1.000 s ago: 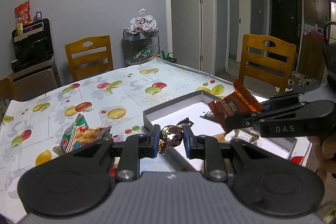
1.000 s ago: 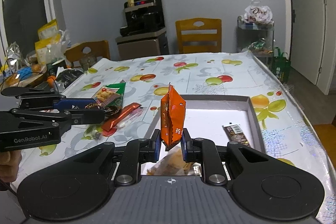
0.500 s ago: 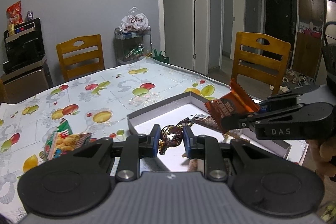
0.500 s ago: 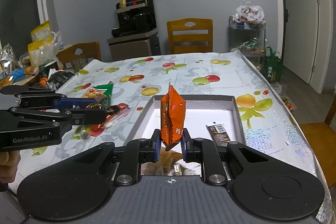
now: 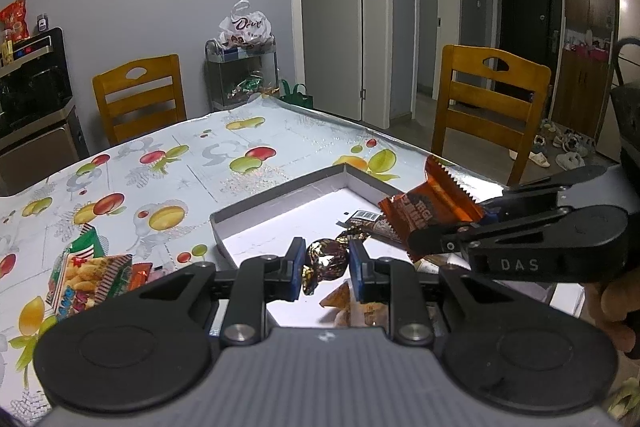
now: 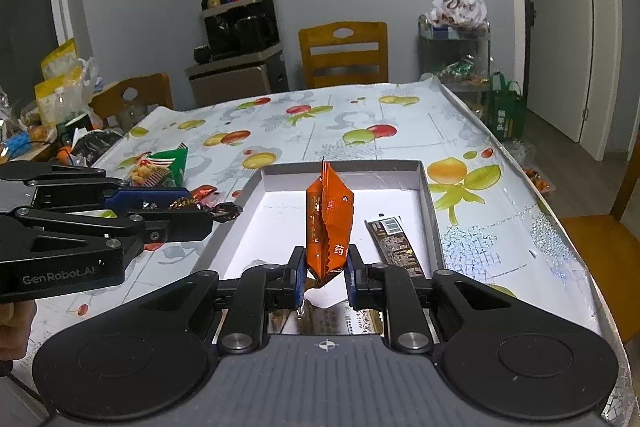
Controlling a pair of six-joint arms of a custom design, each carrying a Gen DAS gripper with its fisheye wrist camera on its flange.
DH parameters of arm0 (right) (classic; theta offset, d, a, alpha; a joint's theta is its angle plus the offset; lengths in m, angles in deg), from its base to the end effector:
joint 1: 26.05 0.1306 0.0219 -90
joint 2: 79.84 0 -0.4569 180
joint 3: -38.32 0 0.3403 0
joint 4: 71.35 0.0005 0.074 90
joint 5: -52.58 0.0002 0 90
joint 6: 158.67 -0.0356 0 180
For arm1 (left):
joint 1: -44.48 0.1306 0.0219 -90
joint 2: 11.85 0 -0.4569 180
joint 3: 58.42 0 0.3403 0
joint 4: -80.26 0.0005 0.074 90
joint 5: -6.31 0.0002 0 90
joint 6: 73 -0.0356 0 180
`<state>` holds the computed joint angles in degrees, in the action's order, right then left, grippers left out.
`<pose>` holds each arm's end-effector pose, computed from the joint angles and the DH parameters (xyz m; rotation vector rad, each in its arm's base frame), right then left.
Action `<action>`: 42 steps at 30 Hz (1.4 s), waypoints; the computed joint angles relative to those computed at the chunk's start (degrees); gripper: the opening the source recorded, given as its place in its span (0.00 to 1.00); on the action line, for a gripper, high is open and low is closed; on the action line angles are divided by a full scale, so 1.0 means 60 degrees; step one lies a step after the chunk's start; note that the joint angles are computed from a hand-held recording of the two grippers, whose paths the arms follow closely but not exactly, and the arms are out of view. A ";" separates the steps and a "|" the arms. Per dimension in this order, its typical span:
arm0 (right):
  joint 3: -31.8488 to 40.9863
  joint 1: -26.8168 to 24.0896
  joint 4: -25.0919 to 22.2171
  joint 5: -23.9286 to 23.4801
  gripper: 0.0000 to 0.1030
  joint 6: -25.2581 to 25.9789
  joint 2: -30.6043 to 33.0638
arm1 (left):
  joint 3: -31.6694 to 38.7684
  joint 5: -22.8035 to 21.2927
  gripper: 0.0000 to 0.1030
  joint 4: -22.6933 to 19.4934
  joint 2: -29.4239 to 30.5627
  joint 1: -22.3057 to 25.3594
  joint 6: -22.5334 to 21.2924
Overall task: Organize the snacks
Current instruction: 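Lift and carry gold chocolate and orange candy bar over the white tray, then lower both held snacks into the white tray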
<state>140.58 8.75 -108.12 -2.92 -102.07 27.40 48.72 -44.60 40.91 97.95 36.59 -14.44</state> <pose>0.4826 0.3102 0.4685 0.2703 2.1347 -0.0129 0.5832 -0.1040 0.4765 1.0390 1.9021 -0.5495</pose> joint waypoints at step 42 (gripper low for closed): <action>-0.0354 -0.0362 0.0289 -0.0455 0.21 -0.0184 0.0103 | 0.0286 -0.0675 0.20 0.0186 0.0663 -0.0562 0.0265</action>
<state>138.45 6.58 -106.39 -5.65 -103.17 28.02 50.43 -48.65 42.03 101.93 33.22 -12.85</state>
